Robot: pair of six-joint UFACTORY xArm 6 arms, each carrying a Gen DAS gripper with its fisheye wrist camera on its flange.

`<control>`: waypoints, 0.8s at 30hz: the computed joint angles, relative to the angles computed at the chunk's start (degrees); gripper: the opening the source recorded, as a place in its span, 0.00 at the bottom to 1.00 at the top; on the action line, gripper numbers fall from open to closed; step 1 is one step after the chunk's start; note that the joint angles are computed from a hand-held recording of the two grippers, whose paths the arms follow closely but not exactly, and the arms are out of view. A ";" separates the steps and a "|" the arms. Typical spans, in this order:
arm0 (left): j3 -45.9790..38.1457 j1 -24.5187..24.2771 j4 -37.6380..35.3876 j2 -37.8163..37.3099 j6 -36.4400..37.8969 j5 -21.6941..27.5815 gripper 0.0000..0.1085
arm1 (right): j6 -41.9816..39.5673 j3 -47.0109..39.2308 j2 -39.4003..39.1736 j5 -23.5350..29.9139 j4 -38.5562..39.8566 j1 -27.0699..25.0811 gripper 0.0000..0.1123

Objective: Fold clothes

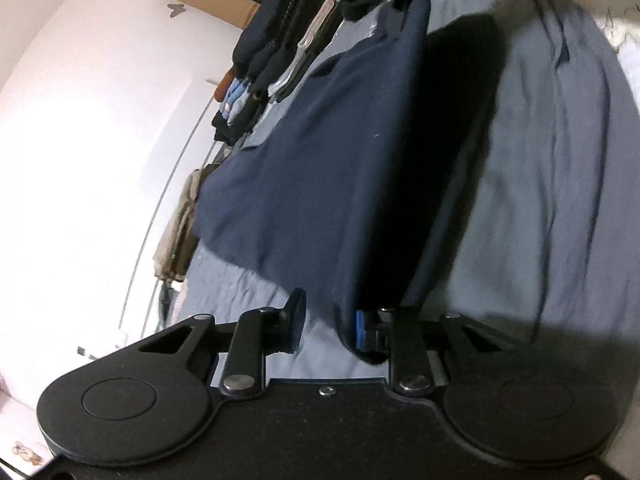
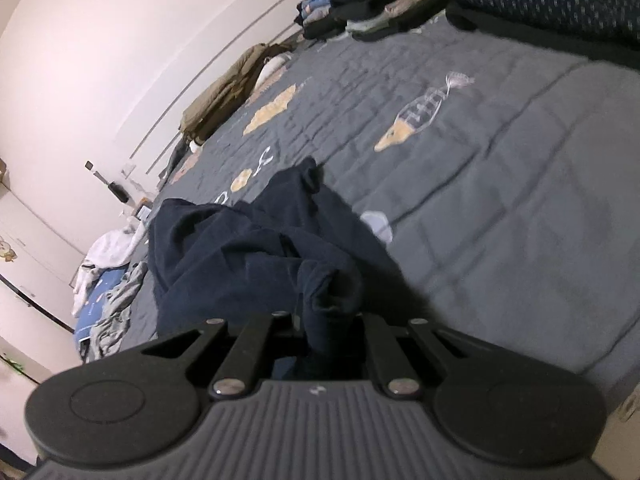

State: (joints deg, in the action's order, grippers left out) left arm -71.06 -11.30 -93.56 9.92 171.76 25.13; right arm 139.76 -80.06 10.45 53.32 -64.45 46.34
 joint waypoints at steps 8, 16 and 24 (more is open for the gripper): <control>-0.54 -1.08 0.35 1.19 -1.42 -0.48 0.25 | -9.28 -4.25 2.15 6.94 -0.11 2.30 0.04; 0.15 -1.35 8.36 0.73 -9.58 -1.73 0.26 | -4.59 2.04 -1.01 -3.48 6.20 -1.66 0.06; 1.43 0.74 27.50 -2.45 -29.87 1.70 0.33 | -18.91 0.04 -3.41 1.19 14.32 -0.47 0.15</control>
State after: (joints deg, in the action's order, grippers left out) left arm -69.63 -10.56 -66.05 7.48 141.89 26.83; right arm 120.85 -80.02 7.04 54.51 -50.13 45.87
